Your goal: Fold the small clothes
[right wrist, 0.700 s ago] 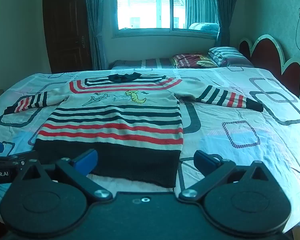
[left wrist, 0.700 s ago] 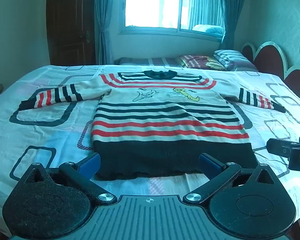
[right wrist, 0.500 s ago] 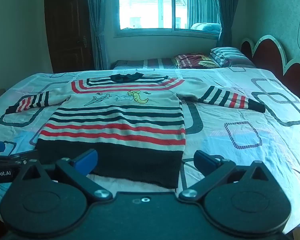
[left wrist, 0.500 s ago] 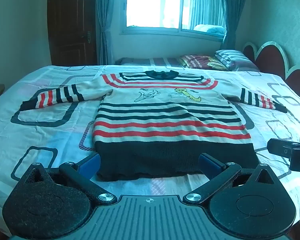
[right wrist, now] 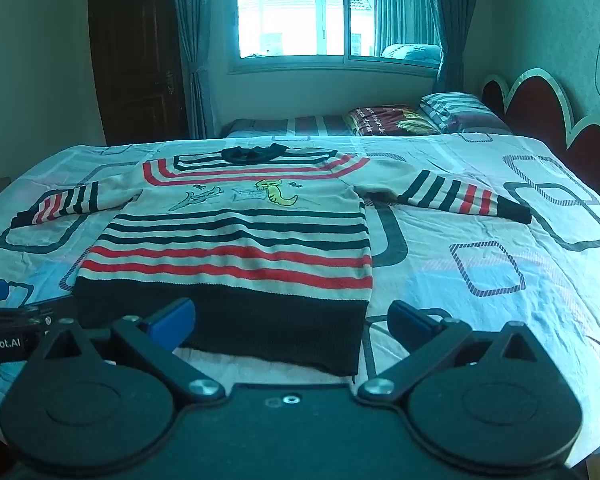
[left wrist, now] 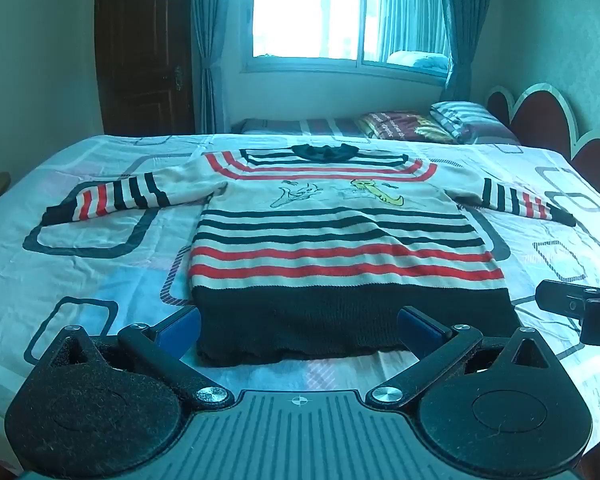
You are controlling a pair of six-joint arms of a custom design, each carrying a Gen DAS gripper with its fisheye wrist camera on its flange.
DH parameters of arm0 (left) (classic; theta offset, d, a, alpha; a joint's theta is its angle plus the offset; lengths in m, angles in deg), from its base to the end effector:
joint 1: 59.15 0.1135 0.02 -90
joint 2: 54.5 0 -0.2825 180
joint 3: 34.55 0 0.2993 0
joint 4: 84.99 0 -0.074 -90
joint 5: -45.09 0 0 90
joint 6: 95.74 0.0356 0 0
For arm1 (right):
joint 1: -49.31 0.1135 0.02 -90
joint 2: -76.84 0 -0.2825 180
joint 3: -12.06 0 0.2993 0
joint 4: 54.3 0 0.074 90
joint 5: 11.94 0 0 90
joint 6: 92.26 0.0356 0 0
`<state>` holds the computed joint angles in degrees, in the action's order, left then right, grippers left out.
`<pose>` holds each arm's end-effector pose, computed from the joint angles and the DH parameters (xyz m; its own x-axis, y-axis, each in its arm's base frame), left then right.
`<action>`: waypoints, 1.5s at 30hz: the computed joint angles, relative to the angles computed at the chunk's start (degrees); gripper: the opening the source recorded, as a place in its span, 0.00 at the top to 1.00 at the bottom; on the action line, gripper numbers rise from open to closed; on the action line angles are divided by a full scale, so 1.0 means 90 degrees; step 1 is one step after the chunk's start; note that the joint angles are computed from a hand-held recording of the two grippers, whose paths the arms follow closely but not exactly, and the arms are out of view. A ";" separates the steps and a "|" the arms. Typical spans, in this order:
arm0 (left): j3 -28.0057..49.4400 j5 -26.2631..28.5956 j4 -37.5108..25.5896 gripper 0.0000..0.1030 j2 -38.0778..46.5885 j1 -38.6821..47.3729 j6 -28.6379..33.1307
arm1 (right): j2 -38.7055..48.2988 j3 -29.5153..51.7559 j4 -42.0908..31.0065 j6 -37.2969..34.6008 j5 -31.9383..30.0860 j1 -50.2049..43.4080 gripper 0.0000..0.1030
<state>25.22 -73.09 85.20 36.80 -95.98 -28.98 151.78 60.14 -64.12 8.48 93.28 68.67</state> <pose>0.2987 -0.2027 0.1698 -0.5823 0.0016 -0.8130 0.0161 0.9998 -0.0096 0.2866 0.0908 0.1863 -0.5763 -0.0119 -0.8172 -0.0141 0.9999 -0.0046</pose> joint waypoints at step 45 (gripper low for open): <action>0.0079 -0.0118 -0.0006 0.00 0.0043 -0.0033 0.0029 | -0.0024 0.0074 -0.0087 0.0075 0.0026 0.0026 0.01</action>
